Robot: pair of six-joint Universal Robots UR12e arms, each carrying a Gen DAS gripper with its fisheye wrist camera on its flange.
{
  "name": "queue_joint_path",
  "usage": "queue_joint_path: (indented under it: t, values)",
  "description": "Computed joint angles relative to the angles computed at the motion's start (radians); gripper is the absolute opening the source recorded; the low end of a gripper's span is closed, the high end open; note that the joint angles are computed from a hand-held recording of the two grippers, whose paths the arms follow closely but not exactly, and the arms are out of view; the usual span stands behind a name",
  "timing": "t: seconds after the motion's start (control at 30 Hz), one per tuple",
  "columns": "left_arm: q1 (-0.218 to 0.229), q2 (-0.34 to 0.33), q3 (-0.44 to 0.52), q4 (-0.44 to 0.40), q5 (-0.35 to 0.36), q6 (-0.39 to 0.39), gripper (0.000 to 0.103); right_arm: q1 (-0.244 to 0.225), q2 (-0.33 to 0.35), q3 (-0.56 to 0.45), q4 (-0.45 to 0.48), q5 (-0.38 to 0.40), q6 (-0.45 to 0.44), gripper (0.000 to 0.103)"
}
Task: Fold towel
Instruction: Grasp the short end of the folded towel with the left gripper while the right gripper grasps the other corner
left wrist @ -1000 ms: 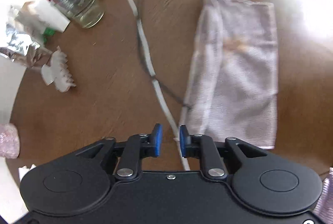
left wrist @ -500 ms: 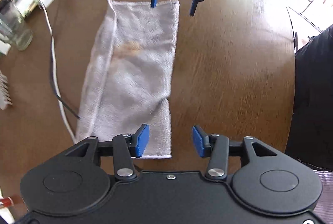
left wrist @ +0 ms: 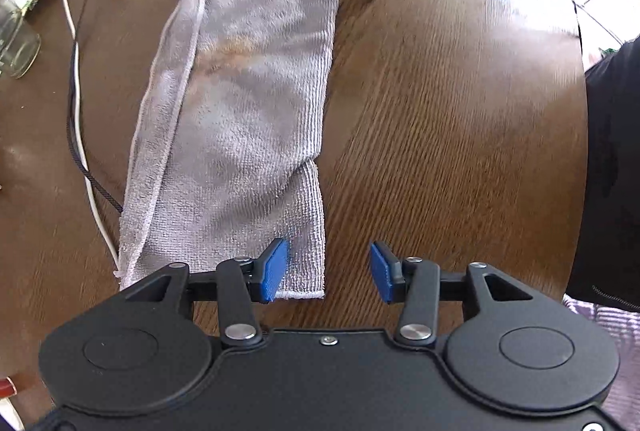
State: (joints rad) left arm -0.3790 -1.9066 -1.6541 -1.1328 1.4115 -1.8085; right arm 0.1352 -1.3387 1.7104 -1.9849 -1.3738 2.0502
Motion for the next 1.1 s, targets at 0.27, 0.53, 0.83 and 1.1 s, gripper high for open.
queue_joint_path:
  t: [0.27, 0.53, 0.83, 1.1]
  values:
    - [0.005, -0.007, 0.017, -0.036, 0.013, 0.015, 0.059, -0.01, 0.007, -0.015, 0.04, 0.015, -0.014, 0.06]
    - [0.015, -0.003, -0.003, -0.001, 0.003, 0.035, 0.077, -0.014, 0.009, -0.021, 0.057, 0.02, -0.022, 0.06]
    - [0.037, 0.006, -0.036, 0.084, -0.038, 0.011, 0.064, -0.014, 0.007, -0.018, 0.053, 0.02, -0.026, 0.06]
    - [0.036, 0.001, -0.022, 0.096, -0.027, 0.02, 0.013, -0.018, 0.012, -0.021, 0.032, 0.02, -0.001, 0.038]
